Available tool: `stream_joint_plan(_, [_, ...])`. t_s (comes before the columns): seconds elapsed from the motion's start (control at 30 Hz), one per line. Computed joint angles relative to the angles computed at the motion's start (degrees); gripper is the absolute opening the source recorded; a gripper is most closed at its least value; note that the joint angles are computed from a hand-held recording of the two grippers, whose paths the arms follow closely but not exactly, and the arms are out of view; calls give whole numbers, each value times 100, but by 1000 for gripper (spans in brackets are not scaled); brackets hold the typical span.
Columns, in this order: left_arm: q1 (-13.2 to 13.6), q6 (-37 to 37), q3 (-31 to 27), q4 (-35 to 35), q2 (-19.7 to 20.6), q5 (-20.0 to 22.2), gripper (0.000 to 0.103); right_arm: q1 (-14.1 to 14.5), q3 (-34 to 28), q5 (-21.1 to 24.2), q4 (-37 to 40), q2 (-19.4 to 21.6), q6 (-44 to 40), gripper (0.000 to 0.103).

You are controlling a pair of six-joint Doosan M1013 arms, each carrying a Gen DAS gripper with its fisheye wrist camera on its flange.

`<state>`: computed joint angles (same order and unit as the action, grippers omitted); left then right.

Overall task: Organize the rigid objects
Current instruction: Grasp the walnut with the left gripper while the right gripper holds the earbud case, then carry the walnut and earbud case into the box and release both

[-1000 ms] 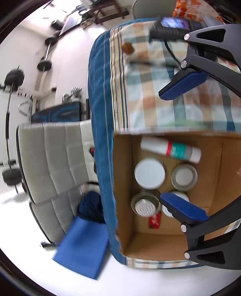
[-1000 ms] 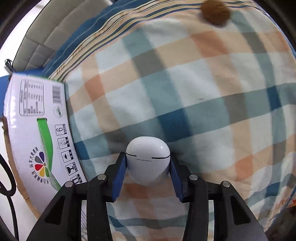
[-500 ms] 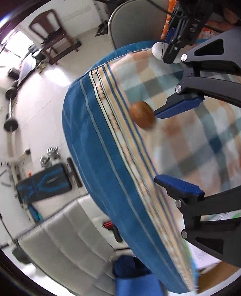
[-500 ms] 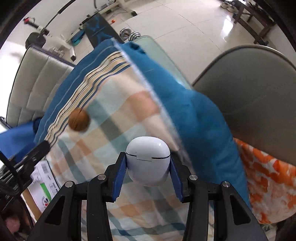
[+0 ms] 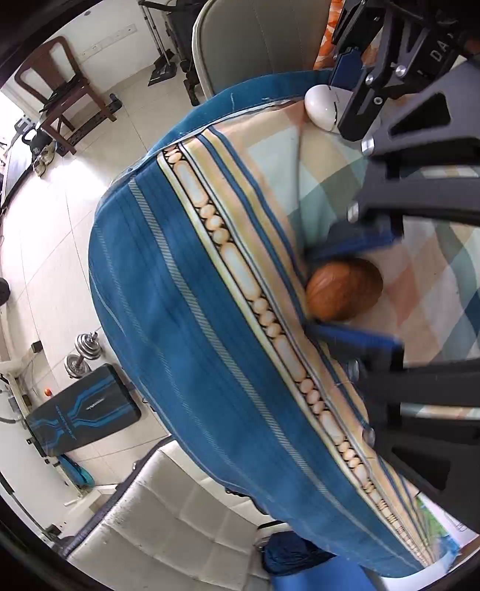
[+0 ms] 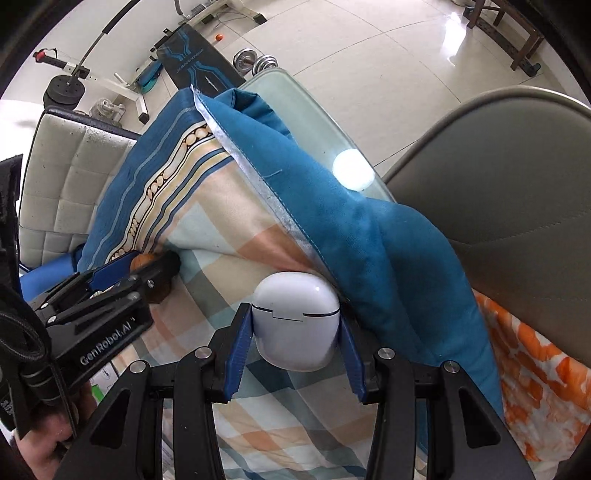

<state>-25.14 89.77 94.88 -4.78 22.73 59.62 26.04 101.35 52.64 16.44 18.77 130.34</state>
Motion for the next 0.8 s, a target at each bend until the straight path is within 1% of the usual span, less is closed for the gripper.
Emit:
stream_joint_plan(0.13, [99,-67,195,-231,-198,-42,30,64,-37,41,60,17,-87,48])
stream_joint_plan(0.23, [160,-255,464,-216,-431,-35,30,176,-76,117,127,14,-270,48])
stream_joint_plan(0.3, [211,-466,738,-229,-651,-67,30,287,-71,202,190,-11,-457,48])
stream_joint_plan(0.4, [333,-587,1177,-499,-943,-60,30,452,-15,328,302,-30,-682,48])
stream_joint_plan(0.5, [393,-686,1457,-642,-1027,-61,30,637,44,467,336,36,-752,48])
stream_joint_plan(0.57, [467,-707,1540,-826,-959,34,30,747,64,513,253,105,-674,48])
stream_joint_plan(0.6, [511,-736,1587,-916,-955,-11,30,796,67,527,219,149,-613,48])
stream_joint_plan(0.63, [542,-714,1640,-1004,-997,-140,30,856,44,536,72,178,-531,48])
stream_joint_plan(0.7, [562,-741,1662,-1058,-1022,-204,30,926,-17,610,-127,211,-386,48])
stream_joint_plan(0.77, [541,-757,1658,-1045,-1033,-164,32,962,-68,680,-190,252,-299,49])
stream_joint_plan(0.8, [567,-745,1709,-1076,-1084,-170,35,975,-85,700,-206,265,-266,49])
